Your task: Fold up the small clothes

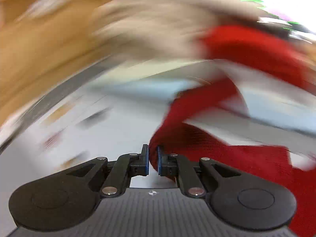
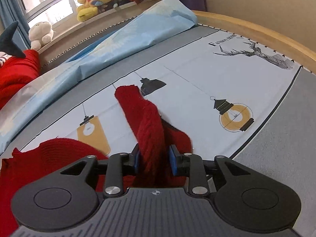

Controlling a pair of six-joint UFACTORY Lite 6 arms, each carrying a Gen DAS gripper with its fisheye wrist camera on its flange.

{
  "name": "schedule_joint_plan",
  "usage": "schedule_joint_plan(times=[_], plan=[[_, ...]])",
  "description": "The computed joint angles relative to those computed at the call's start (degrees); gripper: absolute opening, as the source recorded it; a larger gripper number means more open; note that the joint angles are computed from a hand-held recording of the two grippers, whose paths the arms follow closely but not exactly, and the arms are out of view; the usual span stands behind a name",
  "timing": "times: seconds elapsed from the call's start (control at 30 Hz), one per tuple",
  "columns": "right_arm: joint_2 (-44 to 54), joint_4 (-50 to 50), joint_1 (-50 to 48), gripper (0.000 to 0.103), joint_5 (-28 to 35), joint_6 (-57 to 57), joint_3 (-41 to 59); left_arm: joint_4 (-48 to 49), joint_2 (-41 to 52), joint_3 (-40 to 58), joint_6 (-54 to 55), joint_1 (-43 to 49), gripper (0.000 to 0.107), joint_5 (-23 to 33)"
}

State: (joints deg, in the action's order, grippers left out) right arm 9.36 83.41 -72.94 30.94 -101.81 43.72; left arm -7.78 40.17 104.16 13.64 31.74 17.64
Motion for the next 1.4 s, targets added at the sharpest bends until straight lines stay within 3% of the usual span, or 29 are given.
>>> schedule_joint_plan(times=[0.1,0.17,0.23,0.3,0.37,0.43,0.63,0.73,0.87,0.9,1.0,1.1,1.17,1.2,1.27,1.33,1.4], plan=[[1.6,-0.3,-1.6,0.016,3.3,-1.3,1.4,-10.3,6.2,11.5,3.2,7.3,0.011,10.5],[0.5,2.9,-3.2,0.014,5.8,-4.8,0.2,-14.8,3.0,7.6,9.0,6.9,0.015,10.5],[0.2,8.5,-7.7,0.013,12.3,-7.1,-1.1,-22.4,1.8,4.4,17.6,4.9,0.016,13.4],[0.6,13.3,-10.1,0.013,11.6,-6.7,-2.4,-28.5,-0.5,-1.4,25.4,2.8,0.017,16.2],[2.1,17.4,-10.1,0.014,2.2,-5.9,-4.3,-27.7,-1.8,-5.7,27.7,-0.7,0.018,15.0],[5.3,15.6,-11.1,0.016,-1.7,-0.5,-4.2,-28.9,-2.8,-8.9,30.6,-2.4,0.018,14.1],[12.1,11.9,-12.7,0.02,6.0,4.0,4.0,-34.1,-4.6,-14.0,40.2,-3.0,0.018,13.7],[18.0,9.5,-14.4,0.012,7.1,11.1,9.7,-33.1,-4.4,-14.0,40.9,-3.4,0.019,13.8],[15.7,16.8,-16.5,0.012,14.2,0.9,9.7,-33.8,-4.8,-15.2,41.7,-3.8,0.019,14.5],[15.3,16.6,-15.8,0.012,12.7,0.8,10.3,-34.0,-4.9,-15.5,42.1,-4.0,0.019,14.6],[21.0,10.7,-13.3,0.012,0.4,10.8,15.2,-34.9,-5.9,-17.0,43.6,-4.5,0.022,15.4],[17.2,14.4,-12.2,0.015,-0.7,5.6,12.1,-37.8,-7.4,-20.1,47.9,-5.1,0.022,16.5],[15.6,19.3,-12.8,0.015,3.3,0.0,10.2,-40.5,-8.0,-22.1,51.5,-5.5,0.022,18.1],[15.9,18.9,-12.6,0.015,2.3,0.8,10.5,-42.0,-7.6,-22.5,52.9,-5.5,0.022,19.6],[14.7,19.3,-10.6,0.018,-6.0,1.6,10.0,-43.3,-6.9,-23.5,55.7,-6.1,0.024,20.0],[9.6,24.4,-8.9,0.022,-9.4,-3.6,5.4,-39.0,-6.2,-24.3,52.6,-7.8,0.032,15.9],[4.0,22.5,-7.7,0.024,-7.9,-3.0,1.3,-32.3,-3.9,-21.7,43.5,-8.1,0.032,16.1]])
